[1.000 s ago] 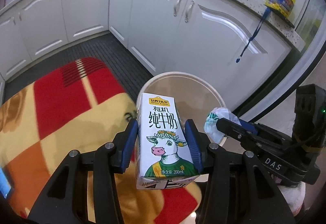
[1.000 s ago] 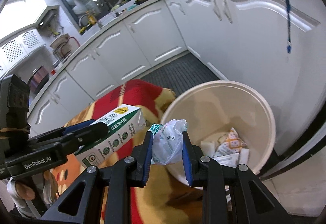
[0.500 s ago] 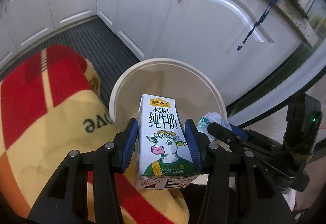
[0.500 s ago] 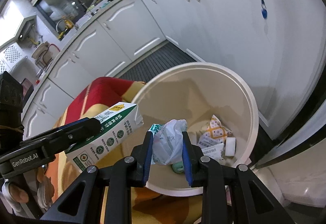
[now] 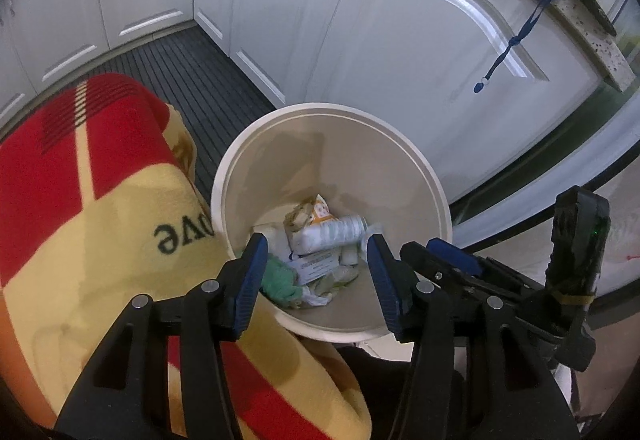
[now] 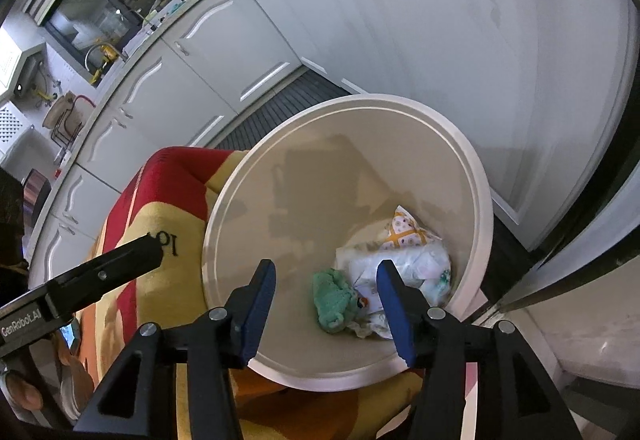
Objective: Collect trash
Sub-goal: 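Open both grippers over the beige bin to drop carton and bag, then move both grippers back over the remaining trash on the table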
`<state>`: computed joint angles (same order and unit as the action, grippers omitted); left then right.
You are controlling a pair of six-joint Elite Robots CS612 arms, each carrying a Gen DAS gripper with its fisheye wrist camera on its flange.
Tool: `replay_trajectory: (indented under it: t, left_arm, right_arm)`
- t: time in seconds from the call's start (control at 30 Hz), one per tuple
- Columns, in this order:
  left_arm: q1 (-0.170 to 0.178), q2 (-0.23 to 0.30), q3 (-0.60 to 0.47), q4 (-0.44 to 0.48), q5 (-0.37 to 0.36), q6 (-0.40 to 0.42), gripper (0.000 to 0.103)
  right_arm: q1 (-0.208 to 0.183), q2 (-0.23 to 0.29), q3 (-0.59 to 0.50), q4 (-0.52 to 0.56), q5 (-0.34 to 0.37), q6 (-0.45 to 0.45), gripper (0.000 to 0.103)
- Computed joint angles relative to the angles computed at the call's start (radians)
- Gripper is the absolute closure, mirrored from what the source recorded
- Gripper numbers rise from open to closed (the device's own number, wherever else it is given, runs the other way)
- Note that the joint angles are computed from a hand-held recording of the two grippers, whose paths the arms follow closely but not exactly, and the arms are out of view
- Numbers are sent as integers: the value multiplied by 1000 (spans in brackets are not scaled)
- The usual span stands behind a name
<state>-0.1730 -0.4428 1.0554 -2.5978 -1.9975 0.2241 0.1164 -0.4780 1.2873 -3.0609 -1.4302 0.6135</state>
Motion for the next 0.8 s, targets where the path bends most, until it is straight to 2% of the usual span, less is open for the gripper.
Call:
replay_trajectory:
  t: [0.43,0.57,0.7,0.8]
  left_arm:
    - [10,-55,111,-159,55,21,52]
    - [26,-68,137,-200,65,1,52]
    - [38,-81,163,-227,83,-9,52]
    - [49,-91,183,-245,95,-13,47]
  right_arm:
    - [23,-13,-5,2,-10,-48,50]
    - [33,-17,-11,-6,-16,-62,38]
    - [45,-21,-17,-14,-13,-82,38]
    - [55,-24,-25,-17,-7,-103,38]
